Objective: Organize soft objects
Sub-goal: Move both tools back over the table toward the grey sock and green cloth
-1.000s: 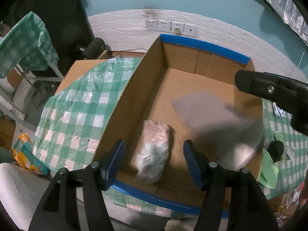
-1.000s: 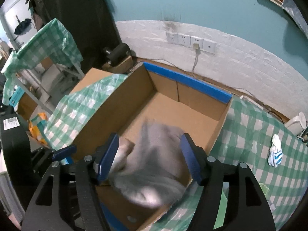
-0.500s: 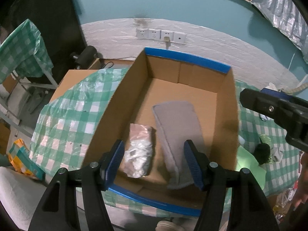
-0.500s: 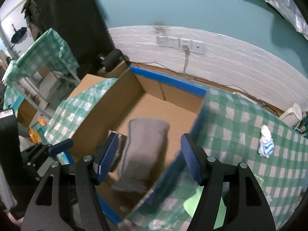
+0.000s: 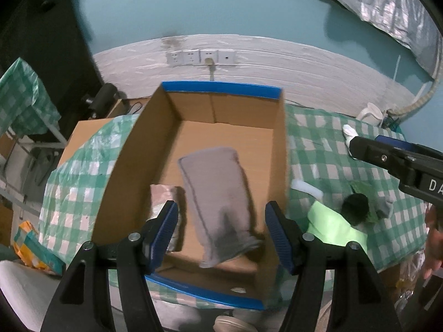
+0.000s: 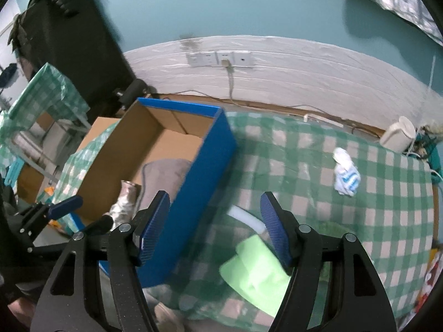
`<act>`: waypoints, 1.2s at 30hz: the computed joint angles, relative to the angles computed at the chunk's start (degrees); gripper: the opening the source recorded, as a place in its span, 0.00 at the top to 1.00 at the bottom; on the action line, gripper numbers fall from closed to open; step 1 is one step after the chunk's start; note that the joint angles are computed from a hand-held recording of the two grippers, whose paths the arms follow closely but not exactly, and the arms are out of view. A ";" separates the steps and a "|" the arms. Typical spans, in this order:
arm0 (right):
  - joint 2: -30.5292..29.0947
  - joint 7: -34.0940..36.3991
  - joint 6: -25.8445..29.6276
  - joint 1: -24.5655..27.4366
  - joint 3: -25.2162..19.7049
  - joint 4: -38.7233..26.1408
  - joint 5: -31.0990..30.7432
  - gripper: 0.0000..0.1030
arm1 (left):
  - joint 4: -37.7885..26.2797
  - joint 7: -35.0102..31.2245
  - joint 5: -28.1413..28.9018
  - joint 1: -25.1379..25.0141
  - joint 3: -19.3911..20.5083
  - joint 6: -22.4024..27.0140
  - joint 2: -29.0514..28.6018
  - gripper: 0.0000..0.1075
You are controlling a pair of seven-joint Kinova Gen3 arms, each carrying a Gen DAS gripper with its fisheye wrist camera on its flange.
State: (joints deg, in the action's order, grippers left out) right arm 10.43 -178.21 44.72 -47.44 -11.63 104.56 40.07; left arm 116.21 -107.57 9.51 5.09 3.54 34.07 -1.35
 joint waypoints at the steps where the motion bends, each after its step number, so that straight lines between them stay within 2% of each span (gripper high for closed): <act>1: -0.64 -0.87 0.38 -0.27 0.05 0.90 0.38 0.32 | 0.00 0.68 -0.51 0.36 0.43 0.02 -0.14 0.38; 21: -11.03 -10.44 6.02 4.03 -7.48 15.04 0.52 0.31 | 0.82 12.16 -9.64 10.32 6.83 -0.26 -0.53 0.35; 24: -12.22 -11.44 5.79 4.97 -8.24 16.74 0.39 0.31 | 0.96 13.28 -10.28 11.78 7.46 -0.47 0.05 0.33; 32: -15.34 -12.92 4.01 8.31 -9.51 21.27 -1.41 0.30 | 1.28 20.91 -16.94 16.03 8.86 -1.17 2.88 0.32; 36: -16.38 -12.93 2.93 10.00 -10.18 23.23 -2.35 0.30 | 0.98 22.16 -17.80 17.41 8.79 -1.21 4.31 0.32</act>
State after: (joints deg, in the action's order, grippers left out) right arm -5.95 -191.14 47.65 -37.44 -21.81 127.79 37.72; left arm 117.19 -85.41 -8.29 22.51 12.33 32.86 2.96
